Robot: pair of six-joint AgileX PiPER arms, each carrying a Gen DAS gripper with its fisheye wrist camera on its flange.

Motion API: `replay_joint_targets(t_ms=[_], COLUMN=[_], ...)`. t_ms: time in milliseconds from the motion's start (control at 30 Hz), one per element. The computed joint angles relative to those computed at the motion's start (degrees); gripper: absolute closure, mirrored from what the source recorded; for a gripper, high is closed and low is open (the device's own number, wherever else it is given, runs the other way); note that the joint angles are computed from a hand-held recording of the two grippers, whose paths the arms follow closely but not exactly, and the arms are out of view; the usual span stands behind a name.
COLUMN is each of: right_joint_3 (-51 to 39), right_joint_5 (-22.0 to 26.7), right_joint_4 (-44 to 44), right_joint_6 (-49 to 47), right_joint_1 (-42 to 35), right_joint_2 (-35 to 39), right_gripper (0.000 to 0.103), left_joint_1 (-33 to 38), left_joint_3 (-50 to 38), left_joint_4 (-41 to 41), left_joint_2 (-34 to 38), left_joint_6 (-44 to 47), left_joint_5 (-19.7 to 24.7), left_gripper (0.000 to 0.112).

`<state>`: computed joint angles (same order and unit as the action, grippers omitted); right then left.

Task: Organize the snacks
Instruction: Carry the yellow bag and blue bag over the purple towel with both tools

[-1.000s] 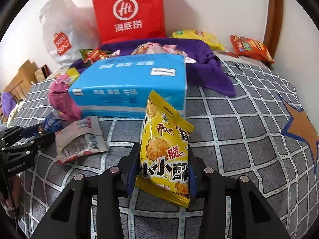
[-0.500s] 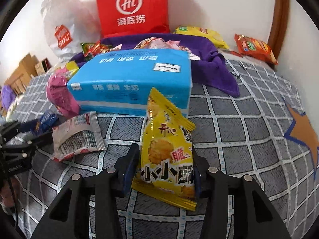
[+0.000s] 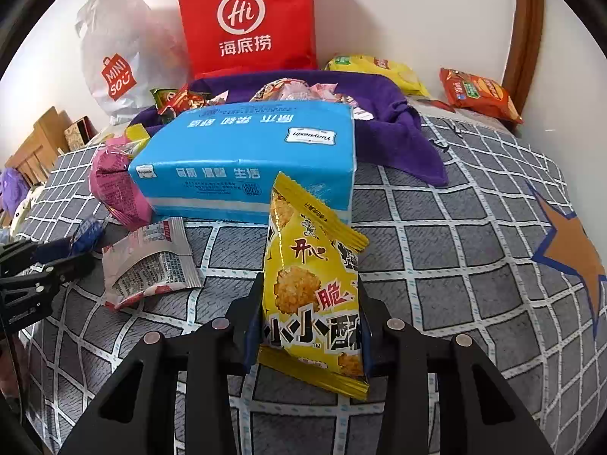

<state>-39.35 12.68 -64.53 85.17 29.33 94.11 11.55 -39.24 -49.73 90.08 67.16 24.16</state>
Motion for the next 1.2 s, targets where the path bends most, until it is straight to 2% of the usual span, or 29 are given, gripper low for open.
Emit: replay_joint_targets(t_ms=[67, 200, 500, 867, 1067, 1200], right_joint_3=[0.41, 1.17, 0.82, 0.51, -0.82, -2.53], right_joint_5=[0.89, 3.27, 9.04, 14.85, 18.58, 20.29], right_joint_4=[-0.45, 0.52, 8.41, 11.38, 13.40, 15.17], right_joint_6=[0.55, -0.02, -6.68, -8.98, -9.76, -11.71], right_joint_1=[0.92, 3.58, 7.85, 10.80, 13.10, 13.37], right_joint_2=[-1.79, -6.24, -13.85, -21.01, -23.63, -24.53], right_gripper=[0.063, 0.063, 0.063, 0.063, 0.063, 0.063], left_joint_1=[1.80, 2.96, 6.46, 6.37, 6.84, 6.32], left_joint_3=[-0.78, -0.33, -2.27, -2.81, -4.04, -5.23], left_joint_4=[0.65, 1.31, 2.82, 4.64, 5.24, 5.38], left_joint_2=[-0.22, -2.43, -8.88, -15.79, -17.97, -18.73], left_joint_6=[-1.07, -2.40, -5.37, -9.88, -11.28, -12.63], left_joint_5=[3.78, 5.36, 13.94, 18.32, 22.86, 24.15], left_gripper=[0.075, 0.075, 0.075, 0.075, 0.075, 0.075])
